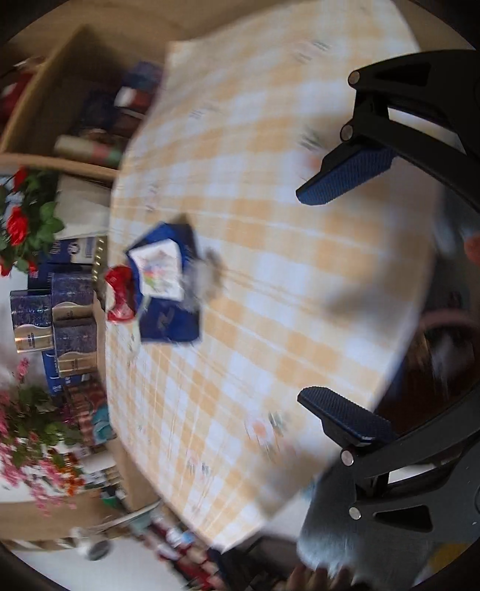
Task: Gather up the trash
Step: 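Reach and grasp the clear plastic bag on the table with the right tool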
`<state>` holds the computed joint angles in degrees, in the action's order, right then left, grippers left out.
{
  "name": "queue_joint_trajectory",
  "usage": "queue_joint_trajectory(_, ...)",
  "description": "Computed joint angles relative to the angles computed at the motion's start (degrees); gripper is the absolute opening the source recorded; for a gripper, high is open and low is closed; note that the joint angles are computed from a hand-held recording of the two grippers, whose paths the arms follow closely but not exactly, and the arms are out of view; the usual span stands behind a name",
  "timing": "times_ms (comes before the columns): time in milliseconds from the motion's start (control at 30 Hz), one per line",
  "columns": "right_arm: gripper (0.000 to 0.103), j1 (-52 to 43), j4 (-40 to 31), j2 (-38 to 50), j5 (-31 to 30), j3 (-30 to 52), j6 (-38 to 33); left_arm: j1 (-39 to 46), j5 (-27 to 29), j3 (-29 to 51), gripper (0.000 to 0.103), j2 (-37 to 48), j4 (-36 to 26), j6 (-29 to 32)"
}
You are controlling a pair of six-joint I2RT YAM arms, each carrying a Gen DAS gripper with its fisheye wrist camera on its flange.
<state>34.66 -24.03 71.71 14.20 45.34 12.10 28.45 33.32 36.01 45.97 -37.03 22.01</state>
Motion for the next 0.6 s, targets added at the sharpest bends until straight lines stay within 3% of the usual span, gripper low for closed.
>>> queue_joint_trajectory(167, 0.097, -8.25, 3.92, 11.47, -8.21, 7.78, -2.16, -4.21, -4.33, 2.48, 0.097, 6.29, 7.22, -7.17)
queue_joint_trajectory(367, 0.094, -10.87, 3.23, 24.04, -14.76, 18.32, -4.5, -7.98, -8.48, 6.32, 0.097, 16.09, 9.94, -11.38)
queue_joint_trajectory(433, 0.081, -10.4, 2.92, 26.55, -14.42, 20.41, -5.47, -9.82, -11.81, 7.07, 0.097, 18.04, 10.63, -12.55)
queue_joint_trajectory(567, 0.073, -11.34, 6.4, 29.65, -17.2, 20.4, -4.66, -10.94, -11.67, 8.07, 0.097, 21.44, 12.23, -13.82)
queue_joint_trajectory(600, 0.067, -11.42, 6.77, 30.09, -17.28, 20.33, -4.32, -11.09, -11.57, 8.04, 0.097, 21.75, 12.7, -14.09)
